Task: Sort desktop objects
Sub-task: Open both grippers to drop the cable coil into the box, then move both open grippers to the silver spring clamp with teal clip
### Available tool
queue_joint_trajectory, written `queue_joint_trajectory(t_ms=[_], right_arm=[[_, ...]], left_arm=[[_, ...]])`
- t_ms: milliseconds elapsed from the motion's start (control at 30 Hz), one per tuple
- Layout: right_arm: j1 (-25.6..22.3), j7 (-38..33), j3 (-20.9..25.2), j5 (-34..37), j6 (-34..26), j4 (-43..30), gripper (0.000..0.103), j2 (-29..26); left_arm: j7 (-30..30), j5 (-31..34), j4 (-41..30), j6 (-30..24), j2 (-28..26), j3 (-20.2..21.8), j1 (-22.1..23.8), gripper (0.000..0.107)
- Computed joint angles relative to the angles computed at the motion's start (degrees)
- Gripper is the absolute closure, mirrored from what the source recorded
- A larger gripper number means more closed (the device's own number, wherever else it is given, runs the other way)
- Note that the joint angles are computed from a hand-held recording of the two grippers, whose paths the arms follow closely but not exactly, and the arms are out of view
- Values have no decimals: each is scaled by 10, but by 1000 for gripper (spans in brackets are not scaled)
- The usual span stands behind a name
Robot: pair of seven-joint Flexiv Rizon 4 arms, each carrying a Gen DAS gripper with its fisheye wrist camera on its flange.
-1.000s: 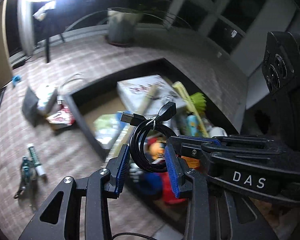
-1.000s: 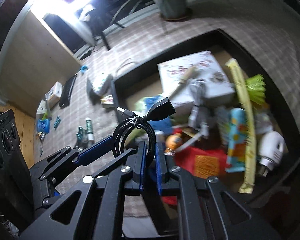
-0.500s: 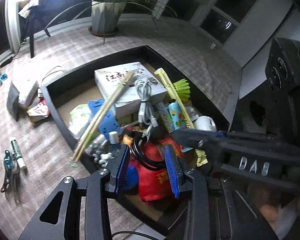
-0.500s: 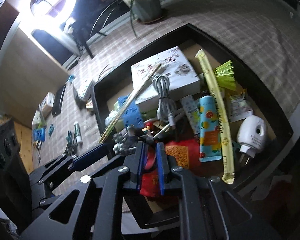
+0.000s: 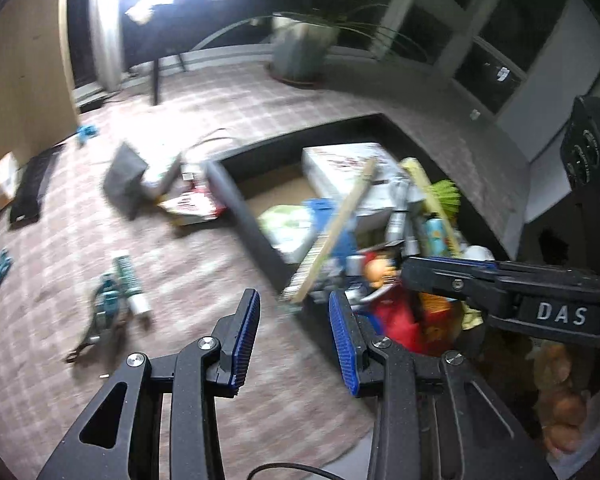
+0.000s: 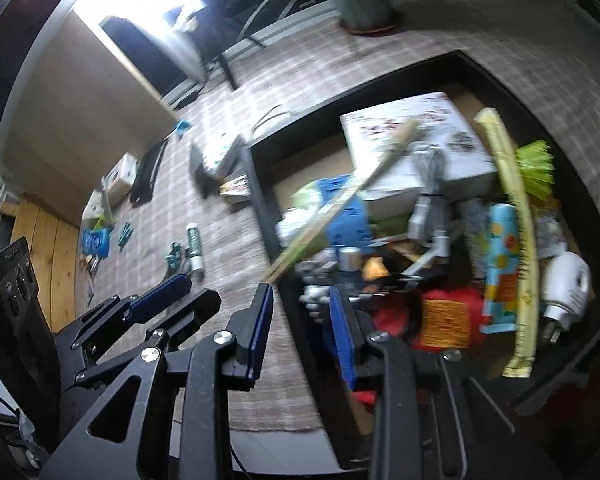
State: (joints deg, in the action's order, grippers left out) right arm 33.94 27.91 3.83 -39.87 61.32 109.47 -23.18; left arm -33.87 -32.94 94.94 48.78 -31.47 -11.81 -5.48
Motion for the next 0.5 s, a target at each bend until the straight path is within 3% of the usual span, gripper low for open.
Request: queue_joint_trajectory(t_ms=[133,333,500], right_arm=[[-3,-56,5,23,0,-61,73,-44],[0,-151,6,79,-1,-168,73,-121],[0,-235,14,141,-21,-279,73,-196]], left_arm=[[-19,15,-20,4,-17,20,11,71],[-52,29,-54,-4,-50,35,42,60],[-76,54,-89,-15,-80,46,61,59]])
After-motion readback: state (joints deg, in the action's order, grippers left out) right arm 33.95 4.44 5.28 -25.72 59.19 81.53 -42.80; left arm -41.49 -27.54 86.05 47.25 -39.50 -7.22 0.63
